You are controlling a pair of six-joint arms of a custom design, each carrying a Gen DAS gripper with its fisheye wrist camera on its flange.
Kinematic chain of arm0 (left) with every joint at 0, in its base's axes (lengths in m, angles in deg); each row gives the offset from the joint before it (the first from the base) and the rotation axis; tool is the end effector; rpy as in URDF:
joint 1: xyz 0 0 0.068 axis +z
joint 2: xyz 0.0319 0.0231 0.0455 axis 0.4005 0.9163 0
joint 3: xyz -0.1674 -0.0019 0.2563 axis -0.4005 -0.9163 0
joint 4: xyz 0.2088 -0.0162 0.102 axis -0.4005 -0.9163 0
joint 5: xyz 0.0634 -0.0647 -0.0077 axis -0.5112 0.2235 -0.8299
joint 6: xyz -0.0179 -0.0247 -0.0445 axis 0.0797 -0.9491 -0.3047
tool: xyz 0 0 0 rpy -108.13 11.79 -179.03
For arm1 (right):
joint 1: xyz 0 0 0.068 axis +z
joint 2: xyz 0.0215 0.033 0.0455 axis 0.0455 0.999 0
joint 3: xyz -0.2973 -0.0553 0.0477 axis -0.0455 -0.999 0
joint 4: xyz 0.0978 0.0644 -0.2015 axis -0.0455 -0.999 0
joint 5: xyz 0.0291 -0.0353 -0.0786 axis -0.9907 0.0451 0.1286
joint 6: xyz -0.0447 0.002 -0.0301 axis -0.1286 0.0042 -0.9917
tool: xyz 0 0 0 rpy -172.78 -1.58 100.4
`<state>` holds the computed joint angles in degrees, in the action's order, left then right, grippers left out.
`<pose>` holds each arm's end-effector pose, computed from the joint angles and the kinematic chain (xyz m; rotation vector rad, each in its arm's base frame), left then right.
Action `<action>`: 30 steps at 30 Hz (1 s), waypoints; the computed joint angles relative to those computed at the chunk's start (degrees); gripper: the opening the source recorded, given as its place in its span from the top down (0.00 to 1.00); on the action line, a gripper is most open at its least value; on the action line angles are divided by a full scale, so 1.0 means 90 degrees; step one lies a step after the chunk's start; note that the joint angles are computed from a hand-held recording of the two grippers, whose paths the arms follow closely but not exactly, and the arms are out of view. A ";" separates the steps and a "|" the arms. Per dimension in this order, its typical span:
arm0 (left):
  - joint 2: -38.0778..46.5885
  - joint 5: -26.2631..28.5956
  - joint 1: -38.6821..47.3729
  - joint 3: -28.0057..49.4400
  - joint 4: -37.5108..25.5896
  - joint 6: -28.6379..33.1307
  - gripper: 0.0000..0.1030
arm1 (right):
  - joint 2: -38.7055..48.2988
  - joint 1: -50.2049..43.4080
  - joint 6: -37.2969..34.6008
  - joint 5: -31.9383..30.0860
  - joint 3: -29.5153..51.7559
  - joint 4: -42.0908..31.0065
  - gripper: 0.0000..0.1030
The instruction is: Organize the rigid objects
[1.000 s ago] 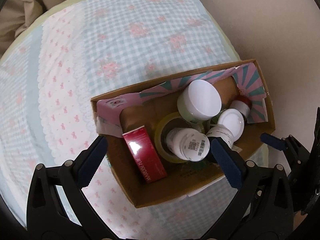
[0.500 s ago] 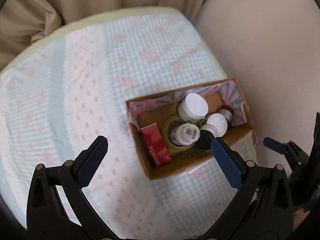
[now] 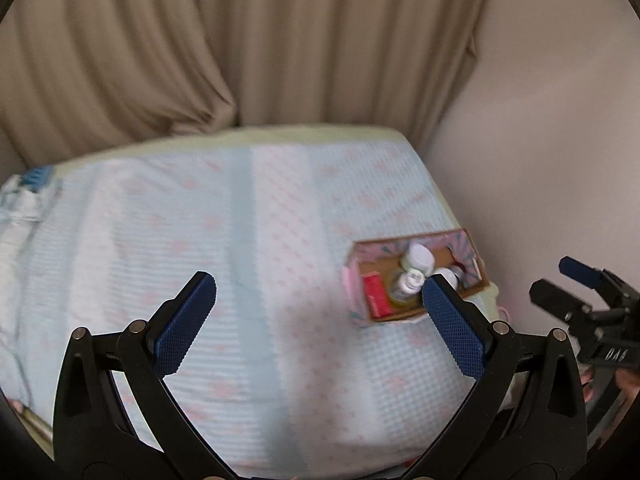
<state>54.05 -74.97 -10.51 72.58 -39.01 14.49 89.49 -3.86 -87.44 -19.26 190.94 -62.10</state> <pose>0.3007 -0.1904 0.4594 -0.1170 2.4550 -0.1163 0.3001 -0.0222 0.4500 -0.2119 2.5203 0.3149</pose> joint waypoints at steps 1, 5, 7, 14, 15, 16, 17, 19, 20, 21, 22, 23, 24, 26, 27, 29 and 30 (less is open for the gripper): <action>-0.0364 -0.0236 -0.0077 -0.0310 0.0021 -0.0044 0.00 | -0.0116 0.0146 0.0145 -0.0003 0.0175 -0.0147 0.00; -0.1433 -0.0965 -0.0527 -0.1297 0.0103 -0.0435 0.00 | -0.0520 0.0702 0.0587 0.0423 0.0379 -0.0256 0.00; -0.1842 -0.1448 -0.0874 -0.1700 0.0045 -0.0732 0.00 | -0.0784 0.1002 0.0727 0.0718 0.0234 -0.0137 0.00; -0.2513 -0.2682 -0.1804 -0.2364 -0.0331 -0.1519 0.00 | -0.1732 0.1943 0.0990 0.1832 -0.0754 0.0475 0.00; -0.2550 -0.2755 -0.1863 -0.2382 -0.0369 -0.1585 0.00 | -0.1800 0.2001 0.1022 0.1881 -0.0816 0.0499 0.00; -0.2604 -0.2804 -0.1923 -0.2427 -0.0374 -0.1637 0.00 | -0.1848 0.2037 0.1059 0.1909 -0.0860 0.0510 0.00; -0.2653 -0.2852 -0.1984 -0.2479 -0.0380 -0.1698 0.00 | -0.1914 0.2070 0.1137 0.1941 -0.0917 0.0549 0.00; -0.2706 -0.2895 -0.2066 -0.2528 -0.0401 -0.1781 0.00 | -0.1955 0.2145 0.1194 0.1987 -0.0938 0.0596 0.00; -0.2726 -0.2939 -0.2125 -0.2559 -0.0420 -0.1848 0.00 | -0.2005 0.2207 0.1190 0.2074 -0.0967 0.0626 0.00; -0.2728 -0.2960 -0.2157 -0.2555 -0.0440 -0.1873 0.00 | -0.2038 0.2243 0.1202 0.2123 -0.1007 0.0655 0.00; -0.2740 -0.2978 -0.2183 -0.2559 -0.0469 -0.1889 0.00 | -0.2072 0.2279 0.1230 0.2161 -0.1017 0.0659 0.00; -0.2687 -0.3019 -0.2226 -0.2499 -0.0535 -0.1970 0.00 | -0.2095 0.2294 0.1266 0.2182 -0.1011 0.0662 0.00; -0.2690 -0.3053 -0.2259 -0.2492 -0.0560 -0.2002 0.00 | -0.2115 0.2330 0.1311 0.2210 -0.0978 0.0637 0.00; -0.2711 -0.3082 -0.2269 -0.2521 -0.0529 -0.2008 0.00 | -0.2126 0.2327 0.1320 0.2238 -0.1004 0.0667 0.00; -0.2715 -0.3082 -0.2248 -0.2520 -0.0502 -0.1981 0.00 | -0.2134 0.2325 0.1321 0.2254 -0.1007 0.0680 0.00; -0.2762 -0.3089 -0.2228 -0.2649 -0.0386 -0.1932 0.00 | -0.2140 0.2313 0.1322 0.2267 -0.1027 0.0714 0.00; -0.2761 -0.3099 -0.2213 -0.2634 -0.0389 -0.1915 0.00 | -0.2159 0.2323 0.1320 0.2285 -0.1023 0.0705 0.00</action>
